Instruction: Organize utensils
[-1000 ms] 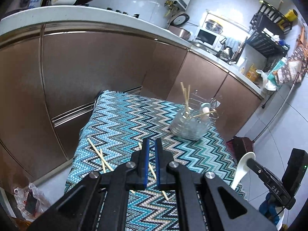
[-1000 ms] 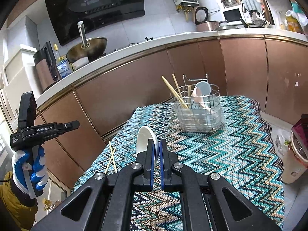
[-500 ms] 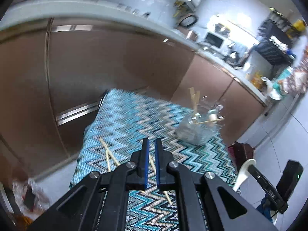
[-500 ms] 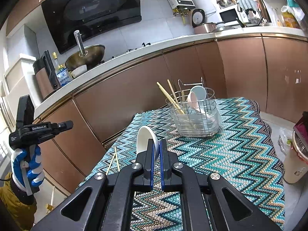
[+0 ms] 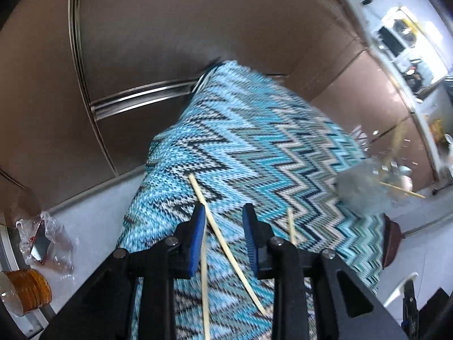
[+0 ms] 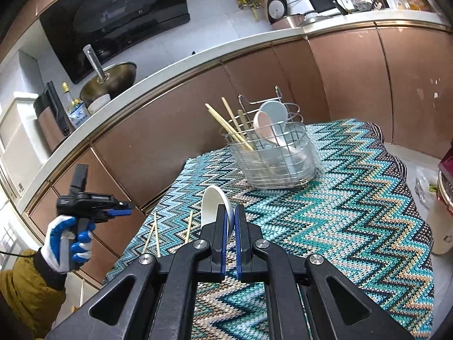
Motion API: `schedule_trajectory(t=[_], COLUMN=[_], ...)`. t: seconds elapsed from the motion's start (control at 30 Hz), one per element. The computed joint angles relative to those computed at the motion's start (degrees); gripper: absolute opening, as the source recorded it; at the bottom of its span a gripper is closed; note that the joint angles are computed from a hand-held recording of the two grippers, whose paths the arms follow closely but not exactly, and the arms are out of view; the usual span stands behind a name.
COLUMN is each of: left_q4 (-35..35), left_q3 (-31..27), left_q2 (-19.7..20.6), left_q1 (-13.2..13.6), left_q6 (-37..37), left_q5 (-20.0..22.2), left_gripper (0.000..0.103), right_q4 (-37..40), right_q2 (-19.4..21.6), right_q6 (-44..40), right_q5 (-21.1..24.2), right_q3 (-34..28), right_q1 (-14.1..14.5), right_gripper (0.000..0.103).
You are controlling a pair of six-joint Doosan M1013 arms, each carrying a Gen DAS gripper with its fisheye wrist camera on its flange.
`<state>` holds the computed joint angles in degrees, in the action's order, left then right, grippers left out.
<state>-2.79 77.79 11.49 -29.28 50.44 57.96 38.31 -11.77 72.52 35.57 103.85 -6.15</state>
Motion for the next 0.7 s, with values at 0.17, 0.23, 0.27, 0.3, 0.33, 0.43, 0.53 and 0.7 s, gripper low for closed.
schedule_trajectory(t=[0.17,0.23,0.27,0.3,0.33,0.43,0.53,0.7], left_q4=[0.02,0.03,0.18,-0.01,-0.20,-0.59,-1.36,-1.95], left_q3=[-1.89,-2.30,-2.50,-2.64,-2.81,-3.47,-4.04,-4.55], left_q2=[2.73,3.48,3.79,4.14,4.40,5.25,5.85,6.31], left_q1=[0.51,0.73,0.81,0.96,1.09,1.34,1.43,1.48], left_q6=[0.07,-0.68,-1.06,-1.37,-1.57,-1.86,-1.41,-1.60], left_q5=[2.47,3.45,3.96,4.45,4.83,5.39,5.84,6.48], left_gripper=[0.026,0.025,0.025,0.025,0.025,0.023,0.017,0.007], right_q4=[-0.05,-0.07,-0.08,0.03,0.12,0.03,-0.08,-0.82], right_q2=[1.08,1.48,1.61,1.73,1.83,2.12,2.26,2.09], right_q6=[0.41,0.60,0.69,0.70,0.71,0.87,1.00,1.70], right_q5=[0.44,0.63,0.65,0.69,0.74,0.89,1.01,0.93], right_q3=[-0.19,-0.26,-0.27,-0.26,-0.24,-0.28,-0.26,-0.20], right_q1=[-0.70,-0.95,-1.03,-1.12,-1.22,-1.41,-1.53,-1.56], right_gripper=[0.005,0.006,0.006,0.006,0.006,0.006,0.006,0.006])
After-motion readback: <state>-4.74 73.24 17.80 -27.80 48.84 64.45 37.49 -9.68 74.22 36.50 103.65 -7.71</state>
